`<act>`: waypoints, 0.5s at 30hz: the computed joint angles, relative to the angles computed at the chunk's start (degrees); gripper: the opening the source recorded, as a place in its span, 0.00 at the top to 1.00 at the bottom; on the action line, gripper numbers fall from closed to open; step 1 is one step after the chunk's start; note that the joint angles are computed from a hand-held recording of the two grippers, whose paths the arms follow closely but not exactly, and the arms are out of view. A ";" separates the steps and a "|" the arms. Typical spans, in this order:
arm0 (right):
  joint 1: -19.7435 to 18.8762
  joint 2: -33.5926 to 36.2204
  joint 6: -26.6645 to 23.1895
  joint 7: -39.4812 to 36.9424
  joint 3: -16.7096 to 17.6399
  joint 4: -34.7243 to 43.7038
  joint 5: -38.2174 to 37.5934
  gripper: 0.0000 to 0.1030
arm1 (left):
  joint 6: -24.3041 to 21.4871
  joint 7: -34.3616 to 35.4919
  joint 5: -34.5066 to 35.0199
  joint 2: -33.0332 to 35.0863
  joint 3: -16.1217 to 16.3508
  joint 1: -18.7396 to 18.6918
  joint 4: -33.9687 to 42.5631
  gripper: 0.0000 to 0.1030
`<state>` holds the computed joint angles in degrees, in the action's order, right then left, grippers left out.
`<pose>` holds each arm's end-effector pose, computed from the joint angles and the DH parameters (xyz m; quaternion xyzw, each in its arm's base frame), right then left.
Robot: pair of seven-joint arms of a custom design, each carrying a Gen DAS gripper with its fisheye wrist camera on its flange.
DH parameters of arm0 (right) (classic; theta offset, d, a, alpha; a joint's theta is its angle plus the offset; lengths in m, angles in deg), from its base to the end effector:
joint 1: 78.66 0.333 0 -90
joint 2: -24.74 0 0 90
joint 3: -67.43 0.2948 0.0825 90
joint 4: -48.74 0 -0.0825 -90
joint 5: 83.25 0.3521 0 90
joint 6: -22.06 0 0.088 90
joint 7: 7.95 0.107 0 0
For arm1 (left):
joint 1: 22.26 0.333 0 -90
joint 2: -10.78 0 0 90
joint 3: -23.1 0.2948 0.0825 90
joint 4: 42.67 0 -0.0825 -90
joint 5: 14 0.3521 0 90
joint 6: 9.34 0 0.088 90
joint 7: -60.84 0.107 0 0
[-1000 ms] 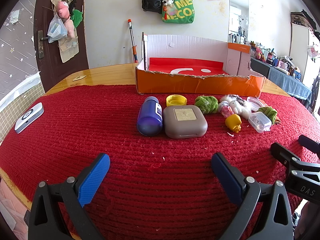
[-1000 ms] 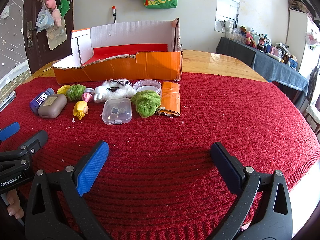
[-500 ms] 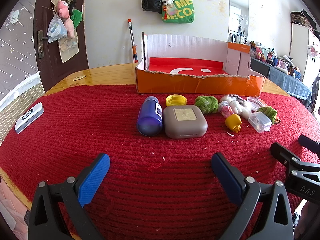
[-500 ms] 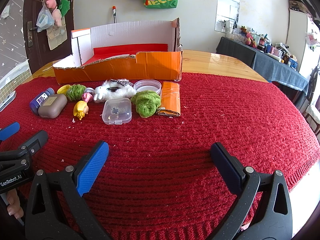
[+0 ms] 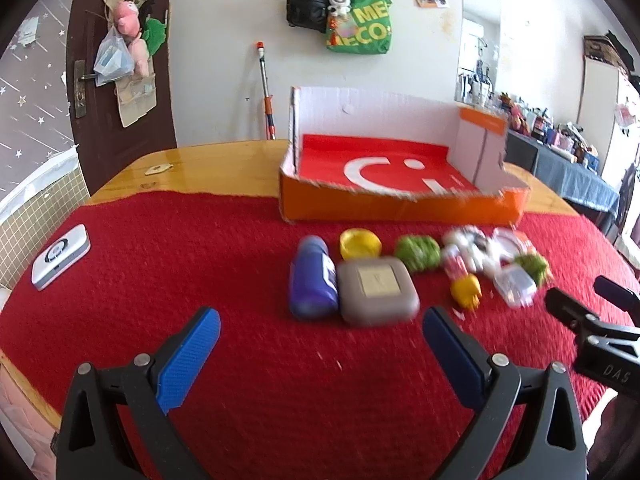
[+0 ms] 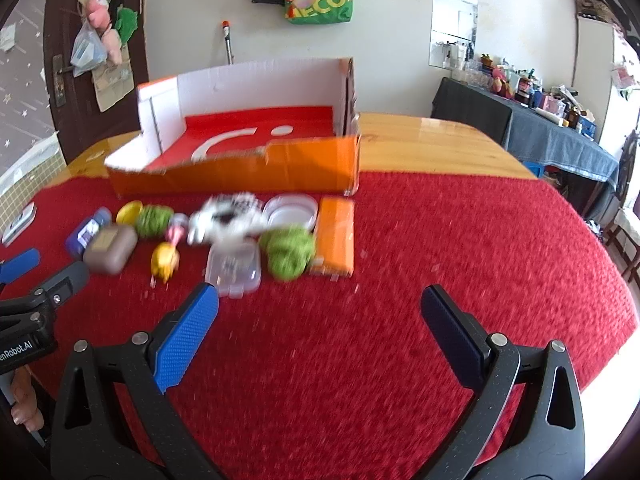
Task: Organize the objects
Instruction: 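Move both tools toward the orange pack and blue bottle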
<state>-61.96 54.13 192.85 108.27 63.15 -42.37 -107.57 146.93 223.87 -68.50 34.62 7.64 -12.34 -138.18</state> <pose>0.6720 0.1881 0.4355 -0.6900 0.5791 -0.2991 0.3148 0.6688 -0.0090 0.4274 -0.4410 0.7794 -0.3981 0.1986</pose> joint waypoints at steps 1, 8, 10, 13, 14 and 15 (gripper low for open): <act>-0.17 0.53 -0.72 -0.10 0.13 1.27 0.38 0.00 | -0.15 -1.22 0.90 0.62 0.42 -0.40 1.16 0.00; -2.92 6.55 -10.27 -3.61 2.46 14.78 5.26 0.00 | -4.26 -12.23 12.10 6.09 2.89 -2.40 10.79 0.00; -2.78 9.81 -16.46 -4.79 2.12 21.45 6.20 0.00 | -6.71 -16.11 16.47 7.81 3.93 -3.00 13.84 0.00; -4.15 14.47 -23.60 -9.46 3.91 30.19 9.31 0.00 | -6.42 -26.76 23.00 9.35 7.40 -5.70 16.10 0.00; -4.83 16.63 -26.90 -11.61 4.90 34.08 11.07 0.00 | -7.27 -29.21 25.27 10.05 7.90 -5.99 17.34 0.00; -5.20 18.19 -29.28 -13.04 5.40 36.95 12.56 0.00 | -8.15 -30.20 26.66 10.72 7.77 -5.70 18.45 0.00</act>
